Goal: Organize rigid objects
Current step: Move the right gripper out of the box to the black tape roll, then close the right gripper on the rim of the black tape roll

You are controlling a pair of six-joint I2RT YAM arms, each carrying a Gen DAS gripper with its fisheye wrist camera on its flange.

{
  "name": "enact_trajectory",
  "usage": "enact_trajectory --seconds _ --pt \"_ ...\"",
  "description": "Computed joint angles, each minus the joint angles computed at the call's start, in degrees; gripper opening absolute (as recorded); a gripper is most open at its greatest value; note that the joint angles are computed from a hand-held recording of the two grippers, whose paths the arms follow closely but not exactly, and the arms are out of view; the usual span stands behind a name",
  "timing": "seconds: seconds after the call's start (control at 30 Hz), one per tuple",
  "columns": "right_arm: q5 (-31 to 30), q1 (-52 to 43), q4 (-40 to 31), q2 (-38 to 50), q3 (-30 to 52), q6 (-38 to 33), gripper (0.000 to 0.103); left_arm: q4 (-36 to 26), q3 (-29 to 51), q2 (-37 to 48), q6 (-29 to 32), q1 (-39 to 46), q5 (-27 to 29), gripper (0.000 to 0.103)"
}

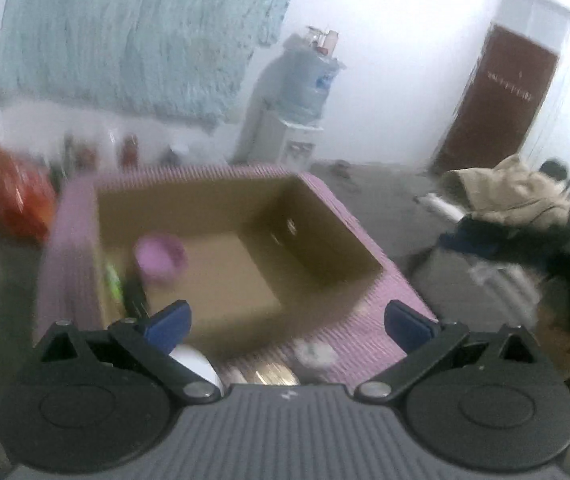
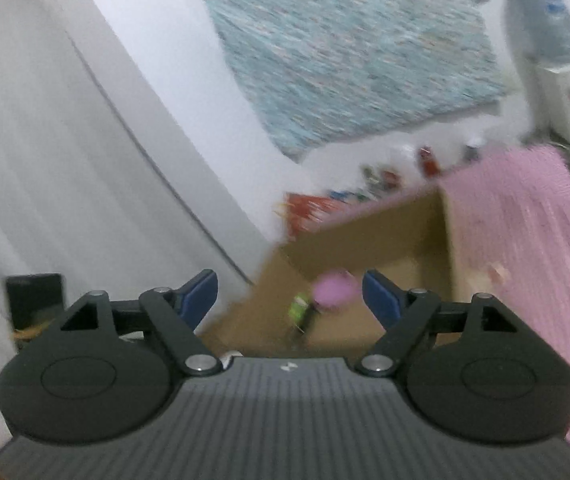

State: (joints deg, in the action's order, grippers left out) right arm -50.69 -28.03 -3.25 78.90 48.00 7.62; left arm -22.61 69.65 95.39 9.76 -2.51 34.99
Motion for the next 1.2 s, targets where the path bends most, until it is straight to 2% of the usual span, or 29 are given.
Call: enact_trajectory --seconds 0.13,0.3,0.37,0.47,0.53,0.73,0.83,0.9,1.07,1.2 --pt "7.0 0.6 -1.0 -3.5 -10.0 -4.3 0.080 8.5 -9.9 0.0 -0.6 2.0 4.5 0.103" --pt "14.6 3.4 0.5 -3.2 -17.3 -5.8 0.080 13.0 -15.9 1.0 2.8 1.0 4.7 0.103" --pt "17.8 6.4 1.8 -2.9 -18.7 -4.5 0.080 15.9 -18.3 1.3 3.2 -1.0 2.1 0.103" --pt "22.5 11.5 5.6 1.2 -18.3 -2.3 0.080 18.3 -20.1 3.1 4.9 -5.1 -5.1 0.103" --pt "24.7 13.2 6.0 1.1 -18.9 -2.9 0.079 21.4 -21.5 4.5 5.7 -8.0 -9.5 0.103" --pt "30.9 19.0 10.6 9.9 -15.4 -2.4 0.075 30.7 -24.9 7.7 6.9 -14.0 -19.8 0.102" --pt "31.2 19.3 12.2 12.5 -15.2 -2.1 0.071 33.1 -25.1 9.3 8.3 -15.9 -23.2 0.095" --pt "31.4 19.6 13.0 14.2 -15.0 -1.8 0.067 33.7 -24.5 10.7 8.6 -16.7 -24.5 0.086" --pt "32.4 19.9 13.8 16.9 -14.4 -1.7 0.048 34.1 -23.1 12.6 8.2 -16.9 -22.7 0.079" --pt "33.3 20.2 13.9 18.3 -13.5 -2.6 0.036 34.9 -22.3 13.6 8.3 -17.2 -22.2 0.074"
